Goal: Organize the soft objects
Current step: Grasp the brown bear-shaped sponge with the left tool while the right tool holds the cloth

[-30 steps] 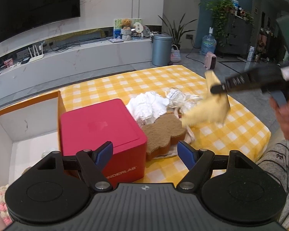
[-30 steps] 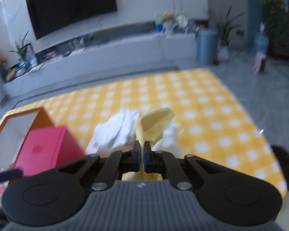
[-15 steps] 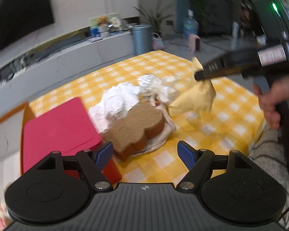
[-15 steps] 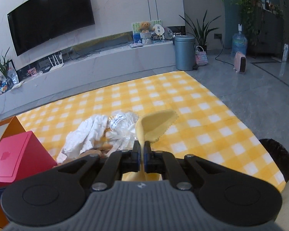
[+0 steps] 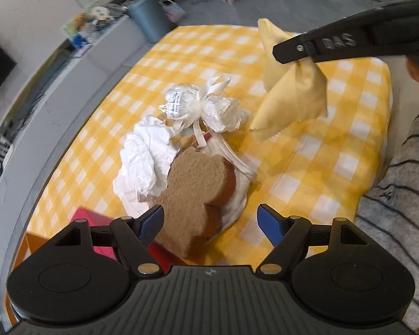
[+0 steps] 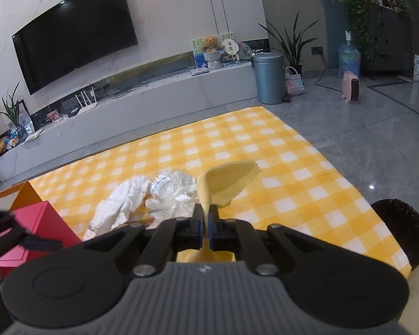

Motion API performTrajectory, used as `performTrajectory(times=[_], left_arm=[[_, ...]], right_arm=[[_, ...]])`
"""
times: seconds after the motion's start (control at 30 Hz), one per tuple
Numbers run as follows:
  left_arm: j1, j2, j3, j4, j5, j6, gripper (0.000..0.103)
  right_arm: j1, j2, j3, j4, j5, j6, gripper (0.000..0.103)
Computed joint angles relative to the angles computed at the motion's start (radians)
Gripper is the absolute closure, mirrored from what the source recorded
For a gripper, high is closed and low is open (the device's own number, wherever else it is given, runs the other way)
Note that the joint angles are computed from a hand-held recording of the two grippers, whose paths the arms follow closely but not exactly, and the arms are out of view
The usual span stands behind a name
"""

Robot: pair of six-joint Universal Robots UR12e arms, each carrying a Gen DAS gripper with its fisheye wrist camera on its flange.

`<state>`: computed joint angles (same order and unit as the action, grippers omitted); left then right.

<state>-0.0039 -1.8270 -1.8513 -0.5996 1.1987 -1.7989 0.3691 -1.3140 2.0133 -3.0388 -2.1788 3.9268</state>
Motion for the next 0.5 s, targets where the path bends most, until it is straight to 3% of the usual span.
performTrajectory(times=[0.13, 0.3, 0.5], left_arm=[[-0.018, -0.034, 0.102, -0.214, 0.008, 0.105, 0.014], [-0.055, -0.084, 0.179, -0.320, 0.102, 0.220, 0.014], [-0.092, -0.142, 0.205, -0.239, 0.213, 0.172, 0.014]], right_arm=[[-0.001, 0.001, -0.003, 0.017, 0.003, -0.001, 0.102], [-0.001, 0.001, -0.002, 0.016, 0.004, -0.006, 0.102], [-0.002, 0.001, 0.000, 0.012, 0.008, -0.010, 0.102]])
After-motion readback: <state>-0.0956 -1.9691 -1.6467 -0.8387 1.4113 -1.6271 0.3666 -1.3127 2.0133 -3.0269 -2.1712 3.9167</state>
